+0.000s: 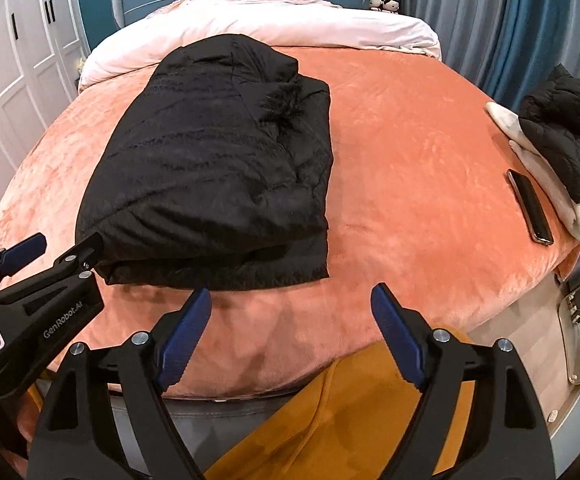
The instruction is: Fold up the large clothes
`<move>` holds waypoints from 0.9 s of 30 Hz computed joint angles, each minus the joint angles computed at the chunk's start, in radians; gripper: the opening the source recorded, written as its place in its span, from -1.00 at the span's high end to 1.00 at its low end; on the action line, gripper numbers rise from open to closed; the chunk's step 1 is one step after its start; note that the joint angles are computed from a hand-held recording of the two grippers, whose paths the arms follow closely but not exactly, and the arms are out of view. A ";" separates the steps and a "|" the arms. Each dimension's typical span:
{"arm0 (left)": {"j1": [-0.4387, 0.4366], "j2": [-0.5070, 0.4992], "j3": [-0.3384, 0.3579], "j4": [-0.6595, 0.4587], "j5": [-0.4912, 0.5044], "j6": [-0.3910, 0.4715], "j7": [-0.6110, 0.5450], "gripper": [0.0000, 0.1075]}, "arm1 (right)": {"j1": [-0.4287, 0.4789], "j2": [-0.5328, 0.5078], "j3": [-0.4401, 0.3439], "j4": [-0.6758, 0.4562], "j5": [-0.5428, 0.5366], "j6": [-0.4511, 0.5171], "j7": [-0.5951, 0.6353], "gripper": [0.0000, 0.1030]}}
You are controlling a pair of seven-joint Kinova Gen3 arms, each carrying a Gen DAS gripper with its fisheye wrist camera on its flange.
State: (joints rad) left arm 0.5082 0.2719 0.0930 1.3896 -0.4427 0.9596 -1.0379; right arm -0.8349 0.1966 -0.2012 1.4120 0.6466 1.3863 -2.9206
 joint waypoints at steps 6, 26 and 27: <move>-0.104 0.008 0.193 0.024 -0.147 0.023 0.121 -0.27 | -0.003 0.002 -0.002 0.013 0.014 0.010 -0.026 -0.63; -0.760 0.295 0.625 -0.280 0.297 0.055 -0.047 -0.54 | 0.525 -0.048 -0.007 0.086 -0.439 -0.531 0.339 -0.84; -0.741 0.336 0.601 -0.326 0.334 0.076 -0.070 -0.54 | 0.555 -0.018 -0.018 0.064 -0.473 -0.524 0.380 -0.84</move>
State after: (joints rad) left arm -0.2325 0.6080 0.6935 1.0631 -0.1090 1.0356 -1.1081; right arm -0.2802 0.1789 -0.2195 1.4757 0.1738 0.8622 -2.5407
